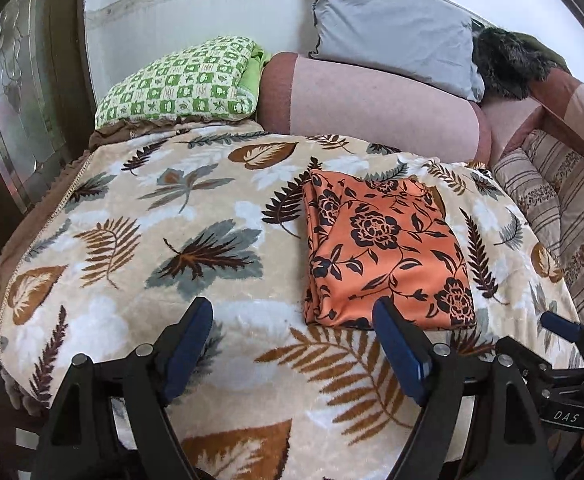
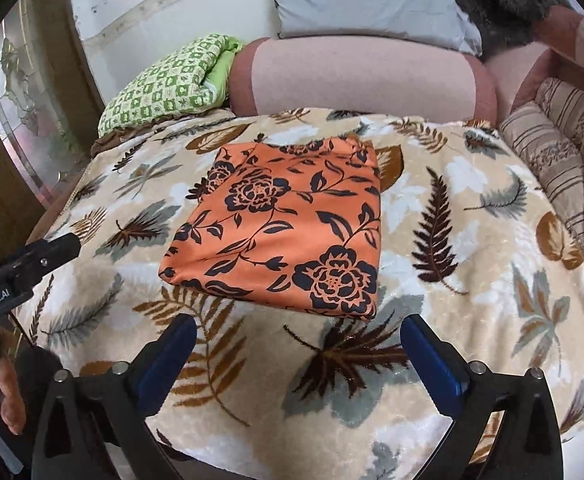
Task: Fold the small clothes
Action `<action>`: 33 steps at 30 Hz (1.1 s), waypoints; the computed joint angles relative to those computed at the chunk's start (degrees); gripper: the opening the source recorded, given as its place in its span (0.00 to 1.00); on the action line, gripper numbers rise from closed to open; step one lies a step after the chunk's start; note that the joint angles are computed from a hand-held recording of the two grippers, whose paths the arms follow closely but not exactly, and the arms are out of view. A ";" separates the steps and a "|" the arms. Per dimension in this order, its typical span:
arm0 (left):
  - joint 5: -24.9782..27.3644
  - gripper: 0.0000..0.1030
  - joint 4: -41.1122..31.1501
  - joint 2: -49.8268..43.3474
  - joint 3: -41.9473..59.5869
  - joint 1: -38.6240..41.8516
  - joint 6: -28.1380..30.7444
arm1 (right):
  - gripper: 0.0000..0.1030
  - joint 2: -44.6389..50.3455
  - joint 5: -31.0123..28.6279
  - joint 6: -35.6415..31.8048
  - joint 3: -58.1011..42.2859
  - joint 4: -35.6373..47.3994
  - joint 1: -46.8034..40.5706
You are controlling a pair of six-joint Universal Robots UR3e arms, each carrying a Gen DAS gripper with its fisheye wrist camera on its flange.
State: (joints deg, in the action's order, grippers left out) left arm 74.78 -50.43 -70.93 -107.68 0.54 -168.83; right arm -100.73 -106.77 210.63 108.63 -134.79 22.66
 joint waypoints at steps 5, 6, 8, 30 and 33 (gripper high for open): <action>4.22 0.83 0.38 0.71 0.13 -2.37 -0.51 | 1.00 -1.02 -2.79 0.92 -0.61 1.08 1.82; 4.68 0.83 0.43 0.74 0.20 -2.68 -0.78 | 1.00 -1.04 -3.05 0.94 -0.80 1.41 2.00; 4.14 0.83 0.03 1.62 0.05 -2.09 -1.06 | 1.00 -0.98 -4.04 0.92 -1.39 2.31 2.68; -2.76 0.94 -3.99 10.40 -4.59 9.40 5.32 | 1.00 15.26 30.34 -10.61 -6.59 -11.97 -22.44; -3.22 0.94 -0.22 5.83 -5.13 9.21 6.24 | 1.00 19.29 38.21 -5.23 -5.03 -16.19 -28.25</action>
State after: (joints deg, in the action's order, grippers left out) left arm 71.56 -50.65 -65.10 -112.81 9.75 -162.59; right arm -81.44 -68.56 205.40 103.60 -150.98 -5.59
